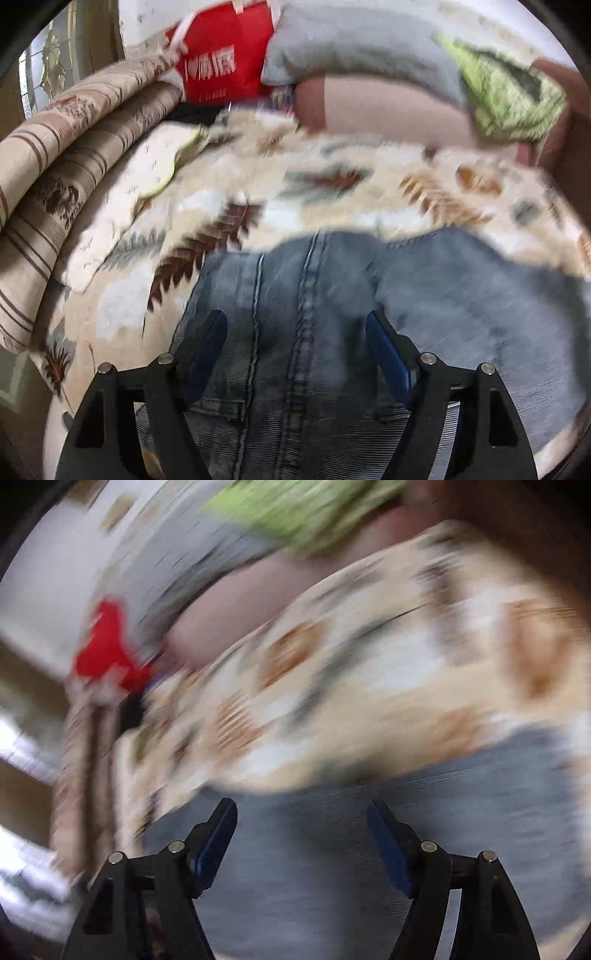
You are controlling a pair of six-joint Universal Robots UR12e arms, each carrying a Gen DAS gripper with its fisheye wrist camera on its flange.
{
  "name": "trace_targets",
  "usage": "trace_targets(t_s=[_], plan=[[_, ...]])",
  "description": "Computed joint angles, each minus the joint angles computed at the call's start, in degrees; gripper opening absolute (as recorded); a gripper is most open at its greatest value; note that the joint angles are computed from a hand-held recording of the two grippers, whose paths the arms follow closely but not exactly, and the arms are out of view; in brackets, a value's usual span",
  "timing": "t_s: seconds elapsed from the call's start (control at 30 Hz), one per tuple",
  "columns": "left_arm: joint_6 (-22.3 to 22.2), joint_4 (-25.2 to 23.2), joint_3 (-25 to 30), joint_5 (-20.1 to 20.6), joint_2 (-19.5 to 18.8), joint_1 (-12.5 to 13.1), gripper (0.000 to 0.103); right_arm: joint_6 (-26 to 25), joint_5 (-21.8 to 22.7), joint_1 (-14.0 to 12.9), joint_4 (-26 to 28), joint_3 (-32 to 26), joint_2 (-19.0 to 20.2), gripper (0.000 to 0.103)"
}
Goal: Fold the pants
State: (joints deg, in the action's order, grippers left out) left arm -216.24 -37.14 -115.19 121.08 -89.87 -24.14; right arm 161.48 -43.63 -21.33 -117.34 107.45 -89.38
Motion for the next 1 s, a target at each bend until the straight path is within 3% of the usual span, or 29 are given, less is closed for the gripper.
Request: trace_targets(t_s=[0.07,0.17,0.23,0.3,0.37,0.43,0.5,0.6,0.67,0.83,0.9,1.0], plan=[[-2.7,-2.9,-0.6,-4.2,0.3,1.8,0.08,-5.8,3.3,3.8,8.8,-2.3,2.2,0.076],[-2.1,-1.7,-0.8,-3.4,0.2,1.6,0.08,-9.2,3.3,9.2,14.9,-5.1,6.5,0.076],[-2.4,-1.2,-1.1,-3.8,0.2,1.8,0.08,-5.5,0.0,11.4,9.5,-5.6,8.8,0.076],[-2.4,-0.7,-1.3,-4.2,0.4,1.9,0.08,1.6,3.4,10.9,2.6,-4.8,10.7,0.075],[-2.5,-0.7,-1.3,-4.1,0.3,1.8,0.08,7.0,5.4,9.7,-2.4,-3.3,10.1,0.076],[-2.7,-0.9,-1.3,-3.9,0.4,1.8,0.08,3.4,7.8,9.5,-0.2,-3.2,9.2,0.076],[-3.0,-0.9,-1.4,-3.8,0.4,1.8,0.08,-0.8,7.3,9.6,1.5,-2.7,8.2,0.076],[-2.8,-0.5,-1.3,-3.7,0.3,1.7,0.08,3.7,2.2,10.4,-3.2,-2.0,9.2,0.075],[-2.8,0.2,-1.6,-3.9,0.4,1.8,0.08,5.5,4.9,8.7,-3.3,-1.0,8.3,0.075],[-3.2,1.5,-1.6,-1.7,0.7,0.9,0.08,-7.7,10.2,2.8,6.4,3.6,-1.0,0.076],[-2.3,2.1,-1.3,0.3,0.9,-0.1,0.08,-15.0,10.9,-2.2,14.0,6.0,-5.4,0.076],[-2.0,3.4,-0.9,1.2,1.4,-1.4,0.08,-17.3,11.1,-8.8,19.8,8.4,-8.9,0.078]])
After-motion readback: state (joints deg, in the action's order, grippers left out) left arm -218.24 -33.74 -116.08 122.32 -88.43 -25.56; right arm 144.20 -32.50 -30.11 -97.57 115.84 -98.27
